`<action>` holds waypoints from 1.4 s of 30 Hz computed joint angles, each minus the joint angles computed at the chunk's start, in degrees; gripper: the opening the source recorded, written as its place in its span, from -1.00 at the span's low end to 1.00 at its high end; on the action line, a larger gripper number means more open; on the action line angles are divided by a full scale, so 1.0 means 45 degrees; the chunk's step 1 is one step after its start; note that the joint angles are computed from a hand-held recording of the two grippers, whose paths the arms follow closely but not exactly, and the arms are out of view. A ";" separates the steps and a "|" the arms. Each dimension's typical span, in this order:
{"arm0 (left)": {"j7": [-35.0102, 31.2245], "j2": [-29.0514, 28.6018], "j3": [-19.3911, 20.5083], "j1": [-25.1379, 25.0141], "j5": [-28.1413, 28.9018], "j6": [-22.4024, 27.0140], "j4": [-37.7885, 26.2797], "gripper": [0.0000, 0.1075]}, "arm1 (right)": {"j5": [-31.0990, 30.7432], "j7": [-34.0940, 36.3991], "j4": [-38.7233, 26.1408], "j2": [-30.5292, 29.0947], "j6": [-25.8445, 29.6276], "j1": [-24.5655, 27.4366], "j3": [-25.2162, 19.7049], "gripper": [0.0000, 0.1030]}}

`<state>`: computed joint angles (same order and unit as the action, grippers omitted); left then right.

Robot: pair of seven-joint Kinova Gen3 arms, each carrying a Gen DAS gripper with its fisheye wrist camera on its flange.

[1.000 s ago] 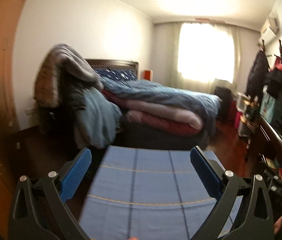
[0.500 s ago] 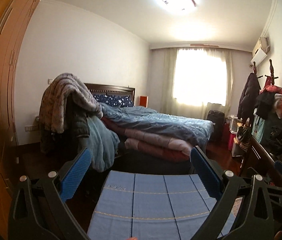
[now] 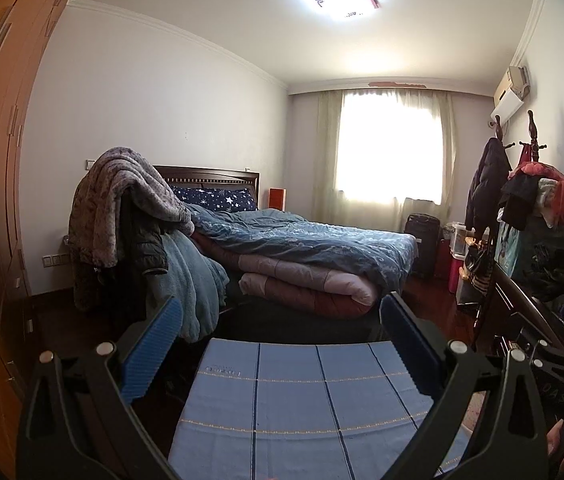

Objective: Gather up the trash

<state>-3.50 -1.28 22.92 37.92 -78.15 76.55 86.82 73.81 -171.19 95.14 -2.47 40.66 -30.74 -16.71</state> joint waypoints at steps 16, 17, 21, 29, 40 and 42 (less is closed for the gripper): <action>-0.0242 -0.0096 -0.0116 -0.0486 0.0562 -0.0694 0.0060 0.85 | -0.0357 0.0317 -0.0039 -0.0073 -0.0013 0.0082 0.0012 0.93; -0.0286 -0.0105 -0.0140 -0.0504 0.0590 -0.0733 0.0059 0.85 | -0.0416 0.0385 -0.0074 -0.0062 -0.0013 0.0096 0.0015 0.93; -0.0315 -0.0130 -0.0166 -0.0578 0.0627 -0.0849 0.0079 0.85 | -0.0414 0.0374 -0.0080 -0.0045 -0.0008 0.0108 -0.0003 0.93; -0.0223 -0.0030 -0.0179 -0.0512 0.0518 -0.0850 0.0123 0.85 | -0.0373 0.0291 -0.0048 -0.0029 0.0015 0.0112 0.0001 0.93; -0.0193 -0.0084 -0.0258 -0.0624 0.0633 -0.1211 0.0270 0.85 | -0.0256 0.0130 0.0131 0.0010 0.0053 0.0065 0.0013 0.93; -0.0127 -0.0064 -0.0254 -0.0637 0.0592 -0.1245 0.0295 0.85 | -0.0219 0.0054 0.0190 -0.0002 0.0033 0.0052 0.0034 0.93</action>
